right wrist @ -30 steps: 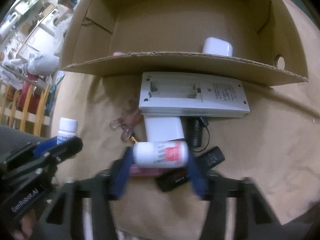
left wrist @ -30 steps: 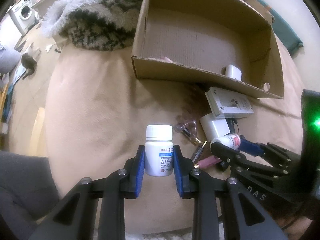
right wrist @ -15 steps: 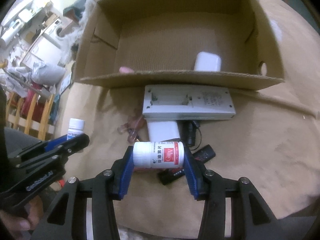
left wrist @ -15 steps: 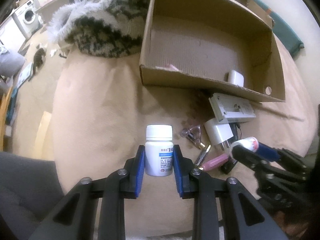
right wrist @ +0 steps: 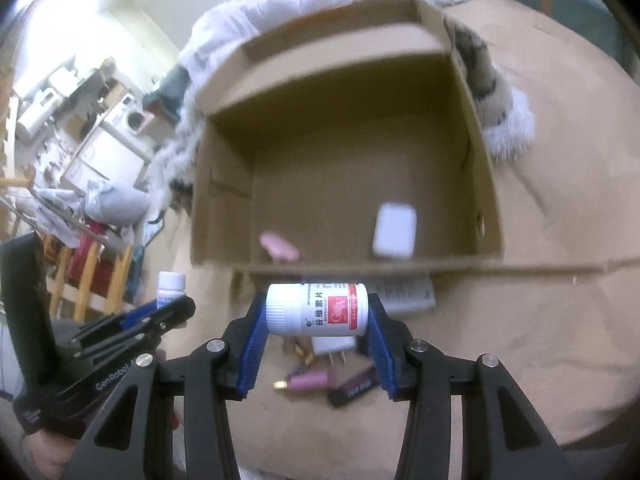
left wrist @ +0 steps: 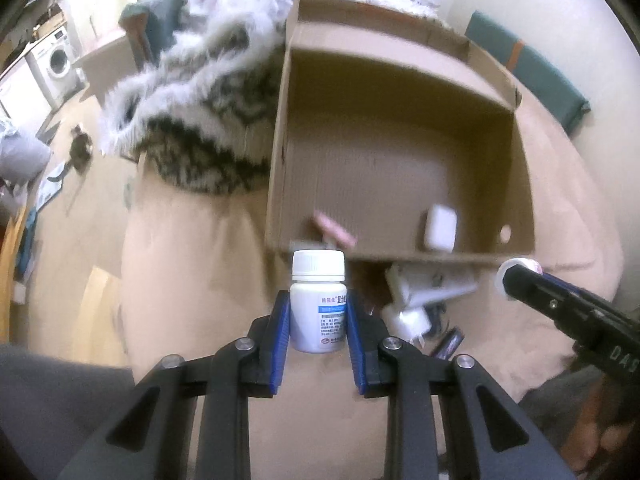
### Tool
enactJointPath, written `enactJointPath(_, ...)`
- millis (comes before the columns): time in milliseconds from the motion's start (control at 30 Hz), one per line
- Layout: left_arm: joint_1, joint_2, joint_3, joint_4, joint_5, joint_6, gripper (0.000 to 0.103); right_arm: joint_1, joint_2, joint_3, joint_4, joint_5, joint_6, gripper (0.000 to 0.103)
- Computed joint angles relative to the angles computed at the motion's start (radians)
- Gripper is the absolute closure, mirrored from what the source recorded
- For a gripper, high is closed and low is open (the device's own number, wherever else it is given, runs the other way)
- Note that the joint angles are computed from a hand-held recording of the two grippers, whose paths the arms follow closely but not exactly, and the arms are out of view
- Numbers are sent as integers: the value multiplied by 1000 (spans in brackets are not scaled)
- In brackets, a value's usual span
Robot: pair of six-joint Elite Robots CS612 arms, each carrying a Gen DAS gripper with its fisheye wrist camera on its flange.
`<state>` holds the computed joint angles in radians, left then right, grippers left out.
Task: Organize rigid objects
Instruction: 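Carry both pill bottles into the box, set them down, open both tools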
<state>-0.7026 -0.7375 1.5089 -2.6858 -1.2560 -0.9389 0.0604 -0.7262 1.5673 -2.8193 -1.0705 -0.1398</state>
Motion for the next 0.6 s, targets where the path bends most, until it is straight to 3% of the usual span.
enactJointPath(267,30,40,-115,49,33,83,79,5,34,-109,33,-19,-11,54)
enactJointPath(600,49,142,-274,123,27,183,79,22,127,-258,144,-76,-6,54)
